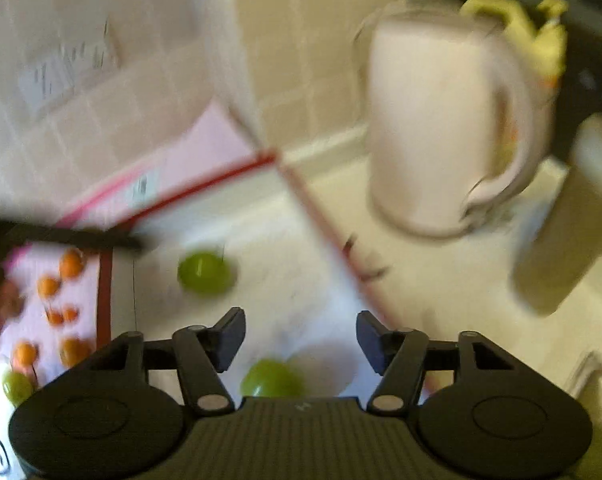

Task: Organize fruits
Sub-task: 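Carry both green apples into the red box and open both tools, then return both tools to the mat and grasp another green apple with the left tool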

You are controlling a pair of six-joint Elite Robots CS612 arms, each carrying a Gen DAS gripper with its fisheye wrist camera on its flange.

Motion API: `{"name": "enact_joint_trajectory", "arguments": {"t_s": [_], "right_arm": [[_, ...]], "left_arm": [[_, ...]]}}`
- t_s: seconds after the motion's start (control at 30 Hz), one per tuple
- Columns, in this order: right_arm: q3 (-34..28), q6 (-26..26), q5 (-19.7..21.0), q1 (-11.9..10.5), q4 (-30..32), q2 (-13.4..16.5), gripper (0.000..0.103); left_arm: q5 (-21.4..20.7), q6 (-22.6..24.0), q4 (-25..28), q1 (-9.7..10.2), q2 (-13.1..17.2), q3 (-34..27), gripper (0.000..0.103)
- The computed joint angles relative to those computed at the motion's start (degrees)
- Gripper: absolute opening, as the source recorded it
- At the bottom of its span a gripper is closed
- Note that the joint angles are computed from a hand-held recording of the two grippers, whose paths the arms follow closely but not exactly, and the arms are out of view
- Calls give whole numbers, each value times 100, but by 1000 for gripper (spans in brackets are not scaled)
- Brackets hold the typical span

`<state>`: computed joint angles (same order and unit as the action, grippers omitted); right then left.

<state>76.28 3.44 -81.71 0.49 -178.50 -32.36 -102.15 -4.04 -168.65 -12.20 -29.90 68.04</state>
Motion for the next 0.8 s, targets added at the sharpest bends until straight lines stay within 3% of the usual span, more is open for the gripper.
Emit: {"name": "enact_joint_trajectory", "arguments": {"t_s": [0.1,0.17,0.37,0.53,0.73,0.8], "right_arm": [[217,143,-153,-42,-566,-195,74],[338,238,-97,-47,-851,-307,80],[319,193,249,116,-1218,-434,81],[-27,-353,583,435,-845,-359,82],[-665,-985,652,829,232,-59,82],[-888,-1084,726,902,552,57,82]], "left_arm": [[390,-135,-900,188,-490,948,81],[752,-271,-1237,331,-728,1391,81],[1576,-822,-1886,712,-1212,2257,81],[1807,-1071,-2406,860,-1333,2634,81],[1862,-973,-2379,858,-1303,2813,81],[1696,-986,-2438,891,-1282,2857,81]]}}
